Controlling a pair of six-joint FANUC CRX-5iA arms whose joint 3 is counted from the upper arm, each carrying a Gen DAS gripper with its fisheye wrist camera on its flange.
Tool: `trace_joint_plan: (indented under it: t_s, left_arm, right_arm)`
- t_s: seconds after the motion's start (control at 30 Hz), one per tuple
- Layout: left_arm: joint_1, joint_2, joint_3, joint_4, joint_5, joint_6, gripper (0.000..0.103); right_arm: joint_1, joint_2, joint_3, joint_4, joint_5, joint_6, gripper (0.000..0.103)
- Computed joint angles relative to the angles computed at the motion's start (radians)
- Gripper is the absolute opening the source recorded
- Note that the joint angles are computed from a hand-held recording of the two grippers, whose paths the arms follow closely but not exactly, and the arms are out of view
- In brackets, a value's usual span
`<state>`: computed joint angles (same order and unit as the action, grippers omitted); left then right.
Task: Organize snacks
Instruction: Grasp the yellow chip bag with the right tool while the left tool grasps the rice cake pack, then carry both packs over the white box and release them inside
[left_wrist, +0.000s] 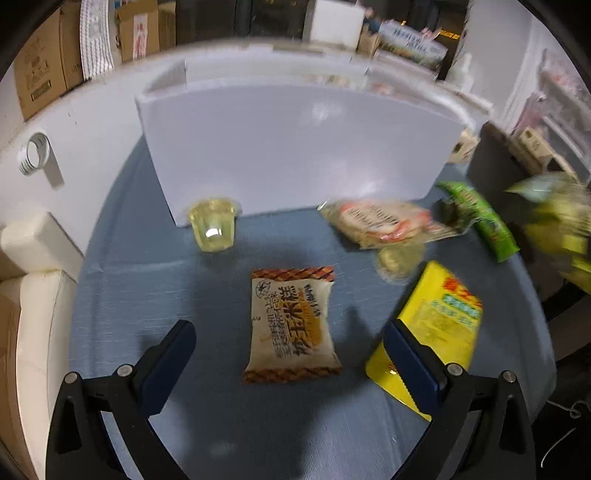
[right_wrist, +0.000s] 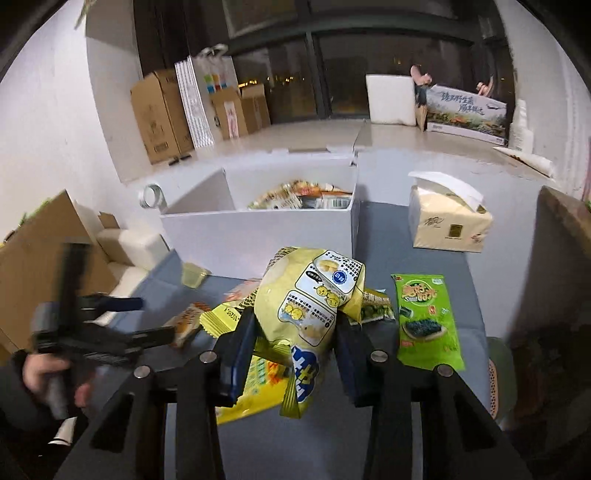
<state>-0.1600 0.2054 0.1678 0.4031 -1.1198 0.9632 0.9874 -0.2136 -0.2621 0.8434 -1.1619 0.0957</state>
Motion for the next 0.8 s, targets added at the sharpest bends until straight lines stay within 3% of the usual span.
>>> trace_joint_plan:
  t_s: [0.13,0.2,0.23,0.27,0.3,0.4,0.5,0.8]
  left_arm:
    - [-0.022,0.047,0.047,-0.045,-0.032,0.039,0.1]
    - [-0.024,0.044,0.039,-0.048,-0.014,0.041,0.078]
    - [-0.032,0.038,0.043,-0.075,-0.005,0.051,0.072]
    - [-0.036,0.035,0.048,-0.093,-0.004,0.057,0.057]
    - [-0.033,0.039,0.053,-0.082,-0.011,0.055,0.051]
    - [-0.011,0.037,0.049,-0.034,-0.035,0.051,0.051]
    - [0.0,-0.016,0.002,-0.009,0.007,0.013,0.051]
    - [0.061,-0.203,-0.138,0.274,0.15,-0.207,0.051]
  right_arm:
    - [0.058,-0.031,-0.024,0.035,-0.027,-0.07,0.044]
    - [0.073,-0.044,-0.042,0.046,-0.026,-0.097,0.044]
    - [0.076,-0.049,-0.045,0.041,-0.023,-0.099,0.044]
    - [0.082,-0.048,-0.049,0.044,-0.03,-0.108,0.044]
    - [0.085,-0.048,-0.049,0.043,-0.033,-0.109,0.044]
    - [0.087,-0.05,-0.054,0.039,-0.024,-0.113,0.044]
    - [0.089,-0.047,-0.052,0.035,-0.023,-0.106,0.044]
    - [0.074,-0.011,-0.021,0.049,-0.009,-0.064,0.044]
